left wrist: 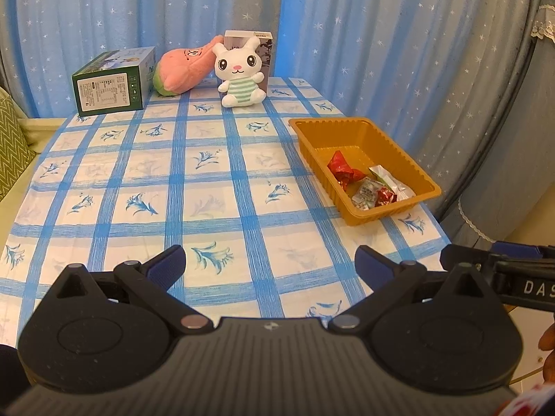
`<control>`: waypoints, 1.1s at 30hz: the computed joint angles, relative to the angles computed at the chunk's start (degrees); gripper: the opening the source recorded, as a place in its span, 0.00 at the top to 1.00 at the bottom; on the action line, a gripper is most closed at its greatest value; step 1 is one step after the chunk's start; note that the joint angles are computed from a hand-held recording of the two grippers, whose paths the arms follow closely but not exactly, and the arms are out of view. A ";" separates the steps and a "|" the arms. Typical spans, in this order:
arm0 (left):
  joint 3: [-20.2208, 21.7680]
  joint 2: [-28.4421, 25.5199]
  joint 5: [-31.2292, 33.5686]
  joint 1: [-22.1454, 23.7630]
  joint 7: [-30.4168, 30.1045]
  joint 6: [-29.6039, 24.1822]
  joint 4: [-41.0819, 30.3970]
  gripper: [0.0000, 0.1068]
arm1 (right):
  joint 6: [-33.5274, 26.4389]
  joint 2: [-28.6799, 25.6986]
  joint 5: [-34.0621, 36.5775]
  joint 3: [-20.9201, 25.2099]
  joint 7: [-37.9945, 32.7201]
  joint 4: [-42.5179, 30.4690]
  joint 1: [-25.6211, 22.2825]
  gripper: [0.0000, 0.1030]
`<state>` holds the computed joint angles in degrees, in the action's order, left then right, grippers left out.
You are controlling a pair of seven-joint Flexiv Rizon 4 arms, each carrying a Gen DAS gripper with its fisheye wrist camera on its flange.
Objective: Organize snacks
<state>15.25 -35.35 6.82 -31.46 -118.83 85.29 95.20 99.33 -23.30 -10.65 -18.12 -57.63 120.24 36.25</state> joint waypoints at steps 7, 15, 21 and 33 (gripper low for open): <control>2.25 0.02 1.67 -1.91 -1.48 -0.52 -0.08 0.04 | -0.15 -0.05 0.09 -2.70 -0.17 0.73 2.51 0.17; 1.90 0.08 2.74 -1.51 -2.22 -0.76 -0.28 0.04 | -0.03 -0.24 0.16 -1.82 -0.45 0.65 1.82 0.17; 1.62 0.14 3.03 -1.27 -2.50 -0.93 -0.42 0.04 | -0.02 -0.33 0.37 -2.36 -0.44 0.67 2.29 0.17; 1.38 0.22 3.62 -1.05 -2.84 -1.18 -0.61 0.04 | 0.12 -0.38 0.45 -2.22 -0.58 0.61 2.14 0.17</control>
<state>16.62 -35.13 10.44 -32.51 -121.67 84.11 94.59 99.45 -23.69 -10.20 -20.34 -58.21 120.85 38.40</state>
